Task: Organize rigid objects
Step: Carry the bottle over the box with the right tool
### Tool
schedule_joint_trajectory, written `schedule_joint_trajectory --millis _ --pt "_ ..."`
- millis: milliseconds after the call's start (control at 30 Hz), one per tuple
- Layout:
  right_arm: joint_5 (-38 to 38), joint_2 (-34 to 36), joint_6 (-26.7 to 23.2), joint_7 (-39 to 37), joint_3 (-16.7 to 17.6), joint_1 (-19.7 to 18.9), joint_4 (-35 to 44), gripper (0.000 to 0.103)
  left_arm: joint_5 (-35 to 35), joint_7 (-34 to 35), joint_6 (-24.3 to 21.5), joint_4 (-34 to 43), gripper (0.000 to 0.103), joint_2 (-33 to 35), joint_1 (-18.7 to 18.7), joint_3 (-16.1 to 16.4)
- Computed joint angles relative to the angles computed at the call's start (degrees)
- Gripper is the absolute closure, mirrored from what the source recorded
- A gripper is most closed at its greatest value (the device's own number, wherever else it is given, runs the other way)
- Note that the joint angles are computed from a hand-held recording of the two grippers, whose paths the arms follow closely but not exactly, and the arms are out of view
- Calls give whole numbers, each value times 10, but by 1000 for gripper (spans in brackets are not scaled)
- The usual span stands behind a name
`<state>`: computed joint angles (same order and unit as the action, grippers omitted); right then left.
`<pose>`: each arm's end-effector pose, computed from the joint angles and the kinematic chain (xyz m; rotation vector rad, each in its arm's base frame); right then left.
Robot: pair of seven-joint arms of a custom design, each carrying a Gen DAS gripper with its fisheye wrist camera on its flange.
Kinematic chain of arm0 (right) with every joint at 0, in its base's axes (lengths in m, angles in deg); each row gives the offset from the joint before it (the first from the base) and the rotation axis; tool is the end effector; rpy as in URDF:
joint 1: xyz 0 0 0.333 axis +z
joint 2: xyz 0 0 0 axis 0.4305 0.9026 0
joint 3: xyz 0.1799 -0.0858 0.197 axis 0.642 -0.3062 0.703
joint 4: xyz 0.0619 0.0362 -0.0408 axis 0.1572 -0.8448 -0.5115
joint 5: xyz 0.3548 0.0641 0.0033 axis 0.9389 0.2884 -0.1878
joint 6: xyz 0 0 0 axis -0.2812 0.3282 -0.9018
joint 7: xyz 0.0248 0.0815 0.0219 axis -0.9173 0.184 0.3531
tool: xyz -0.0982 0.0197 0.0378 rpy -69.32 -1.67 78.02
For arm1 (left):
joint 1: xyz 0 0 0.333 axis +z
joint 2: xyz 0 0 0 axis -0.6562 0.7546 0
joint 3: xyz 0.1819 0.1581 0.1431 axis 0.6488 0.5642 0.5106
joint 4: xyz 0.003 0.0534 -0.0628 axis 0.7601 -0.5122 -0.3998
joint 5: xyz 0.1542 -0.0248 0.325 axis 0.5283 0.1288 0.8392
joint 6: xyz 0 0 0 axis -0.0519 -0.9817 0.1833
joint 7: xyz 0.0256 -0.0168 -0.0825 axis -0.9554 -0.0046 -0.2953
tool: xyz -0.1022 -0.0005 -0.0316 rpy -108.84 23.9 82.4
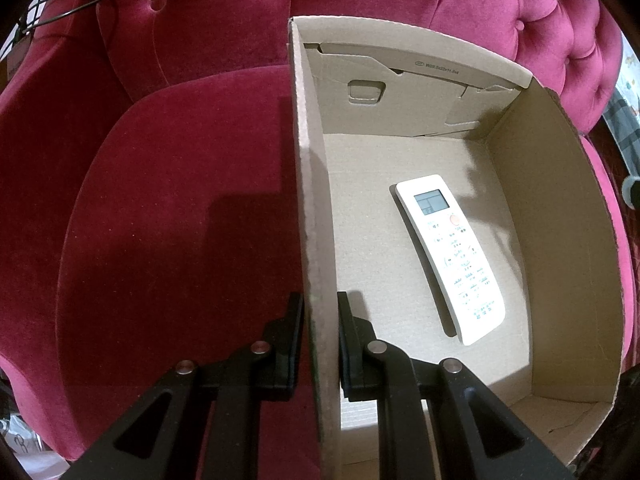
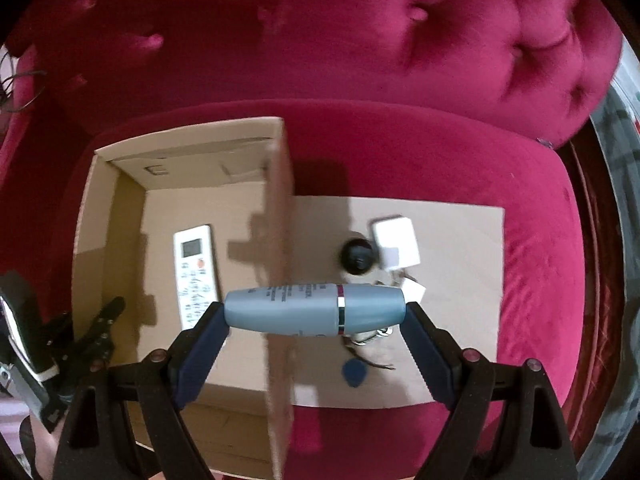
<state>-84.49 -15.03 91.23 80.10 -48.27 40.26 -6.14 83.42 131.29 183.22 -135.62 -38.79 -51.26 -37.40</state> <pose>0.6704 0.1525 0.4509 -2.2492 1.8824 -0.3231 0.5951 -0.2077 0.3697 -2.1097 1.9462 -0.3851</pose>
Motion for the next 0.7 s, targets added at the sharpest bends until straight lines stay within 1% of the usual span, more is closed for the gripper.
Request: schedule_joint_trajectory --millis 233,533,700 --pt "10 34 -15 -13 12 15 50 13 -1 1 1 0 87 0 0 0" --pt "20 83 -41 -27 16 36 119 13 0 0 1 0 87 1 0 0" --pt "28 125 -65 -30 19 44 176 13 1 -1 -1 1 87 1 -1 0"
